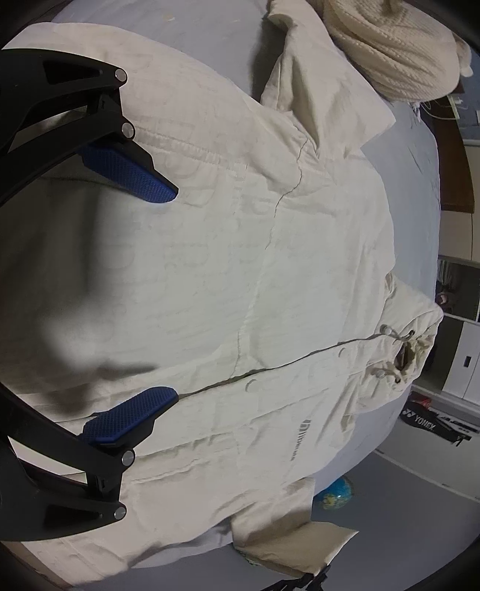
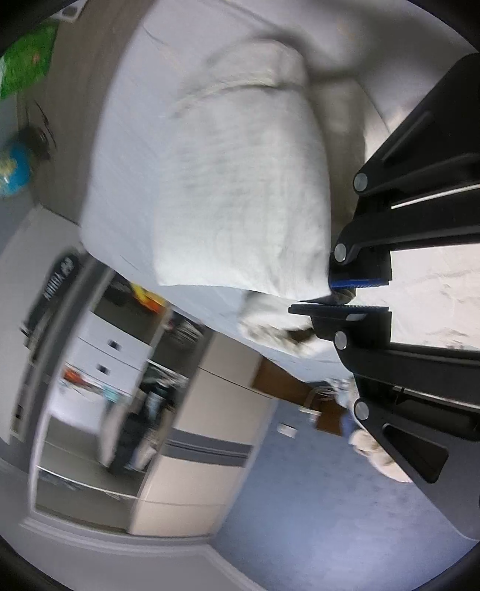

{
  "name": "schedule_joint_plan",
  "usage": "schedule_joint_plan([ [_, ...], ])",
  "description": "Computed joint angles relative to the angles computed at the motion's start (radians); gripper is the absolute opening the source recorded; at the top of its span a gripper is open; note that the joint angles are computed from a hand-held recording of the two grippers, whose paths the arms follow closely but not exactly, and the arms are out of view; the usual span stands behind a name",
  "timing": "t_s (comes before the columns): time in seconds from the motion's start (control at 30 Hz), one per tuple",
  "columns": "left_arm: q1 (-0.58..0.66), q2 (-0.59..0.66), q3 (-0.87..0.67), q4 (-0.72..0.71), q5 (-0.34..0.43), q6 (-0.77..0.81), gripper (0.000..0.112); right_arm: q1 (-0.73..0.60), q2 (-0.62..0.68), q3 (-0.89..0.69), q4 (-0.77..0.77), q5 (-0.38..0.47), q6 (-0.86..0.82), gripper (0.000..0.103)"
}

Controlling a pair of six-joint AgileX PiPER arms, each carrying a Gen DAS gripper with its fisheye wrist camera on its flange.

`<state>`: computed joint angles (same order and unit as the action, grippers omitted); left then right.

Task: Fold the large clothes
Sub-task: 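Fold the held sleeve across the jacket front with the right tool, release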

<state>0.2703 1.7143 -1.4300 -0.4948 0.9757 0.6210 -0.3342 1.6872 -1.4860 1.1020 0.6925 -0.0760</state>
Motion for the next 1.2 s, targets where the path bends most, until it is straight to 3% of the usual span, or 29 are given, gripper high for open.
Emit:
schedule_joint_plan([
  [0.47,0.065,-0.035,0.02,-0.039,-0.141,-0.099,0.096,0.431,0.155,-0.201,-0.202,-0.014,0.157,0.004],
  [0.7,0.084,-0.021,0.002,-0.029,-0.149,-0.138,0.096,0.595,0.339,-0.364,-0.494,0.065,0.371,0.004],
  [0.93,0.072,-0.024,0.011,-0.018,-0.152,-0.119,0.096,0.626,0.387,-0.362,-0.632,0.151,0.394,0.005],
  [1.0,0.07,-0.023,0.01,-0.015,-0.152,-0.123,0.096,0.629,0.381,-0.333,-0.632,0.15,0.373,0.008],
  [1.07,0.069,-0.022,0.01,-0.013,-0.152,-0.124,0.096,0.628,0.373,-0.309,-0.608,0.158,0.337,0.02],
  [1.13,0.068,-0.022,0.01,-0.01,-0.152,-0.126,0.096,0.63,0.365,-0.291,-0.591,0.167,0.3,0.025],
  [1.2,0.067,-0.023,0.011,-0.007,-0.154,-0.126,0.096,0.639,0.351,-0.267,-0.601,0.17,0.278,0.039],
])
